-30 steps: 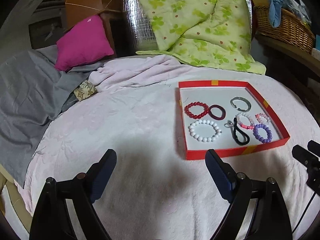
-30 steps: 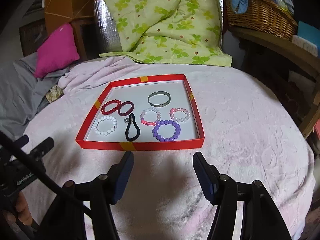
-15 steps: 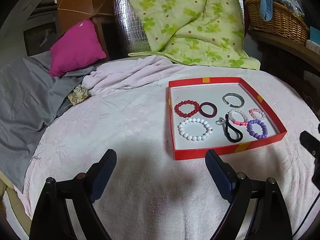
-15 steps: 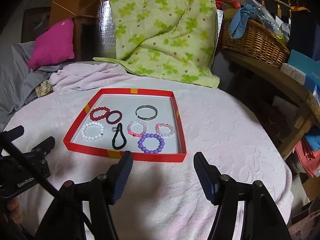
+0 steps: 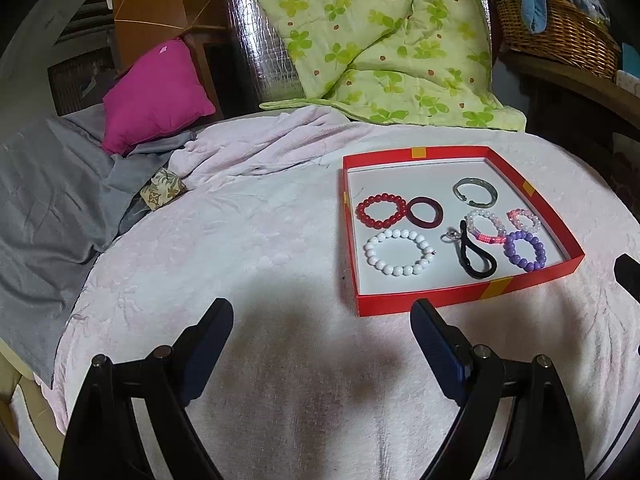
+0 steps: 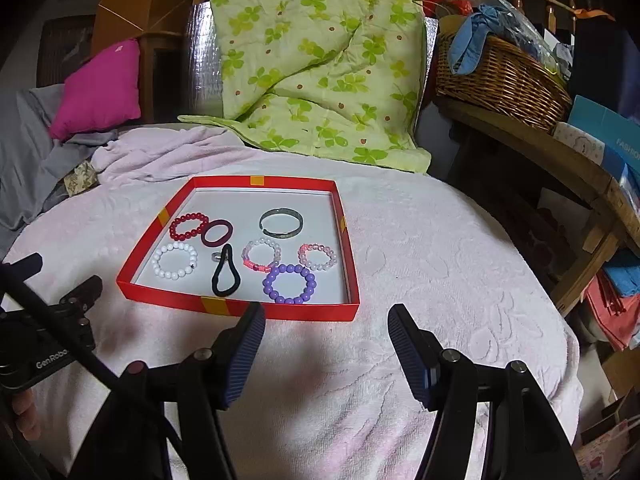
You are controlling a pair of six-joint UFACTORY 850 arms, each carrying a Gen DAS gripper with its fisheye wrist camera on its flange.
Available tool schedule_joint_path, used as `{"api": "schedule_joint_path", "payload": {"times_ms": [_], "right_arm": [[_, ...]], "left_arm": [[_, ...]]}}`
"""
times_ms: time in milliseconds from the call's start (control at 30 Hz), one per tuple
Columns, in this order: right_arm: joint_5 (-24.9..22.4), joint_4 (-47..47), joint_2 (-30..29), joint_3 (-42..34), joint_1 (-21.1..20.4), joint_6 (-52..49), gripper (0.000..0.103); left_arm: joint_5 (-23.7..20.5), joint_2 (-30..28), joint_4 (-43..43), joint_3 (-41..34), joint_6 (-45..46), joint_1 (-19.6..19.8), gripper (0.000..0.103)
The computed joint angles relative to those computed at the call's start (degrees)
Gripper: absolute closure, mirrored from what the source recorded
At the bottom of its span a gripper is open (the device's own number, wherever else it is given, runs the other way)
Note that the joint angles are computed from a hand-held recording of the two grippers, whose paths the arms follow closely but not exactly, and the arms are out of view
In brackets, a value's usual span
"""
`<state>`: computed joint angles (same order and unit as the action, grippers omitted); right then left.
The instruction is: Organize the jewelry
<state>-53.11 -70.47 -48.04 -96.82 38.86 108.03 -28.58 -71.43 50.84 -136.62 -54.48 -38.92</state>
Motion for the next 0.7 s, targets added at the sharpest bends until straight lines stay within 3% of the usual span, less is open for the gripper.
{"api": "schedule_joint_path", "payload": {"times_ms": [400,700], "right_arm": [[-0.3,0.3,-1.4,-1.8,0.2,-1.3,0.035],[2.5,1.2,-1.3,-1.5,-0.1,-1.0,0.035]], "left_arm": [[0.2,1.2,1.7,2.0,-2.1,0.5,0.013],[1.6,3.9,5.9,6.2,-7.7,0.9,0.013]]}}
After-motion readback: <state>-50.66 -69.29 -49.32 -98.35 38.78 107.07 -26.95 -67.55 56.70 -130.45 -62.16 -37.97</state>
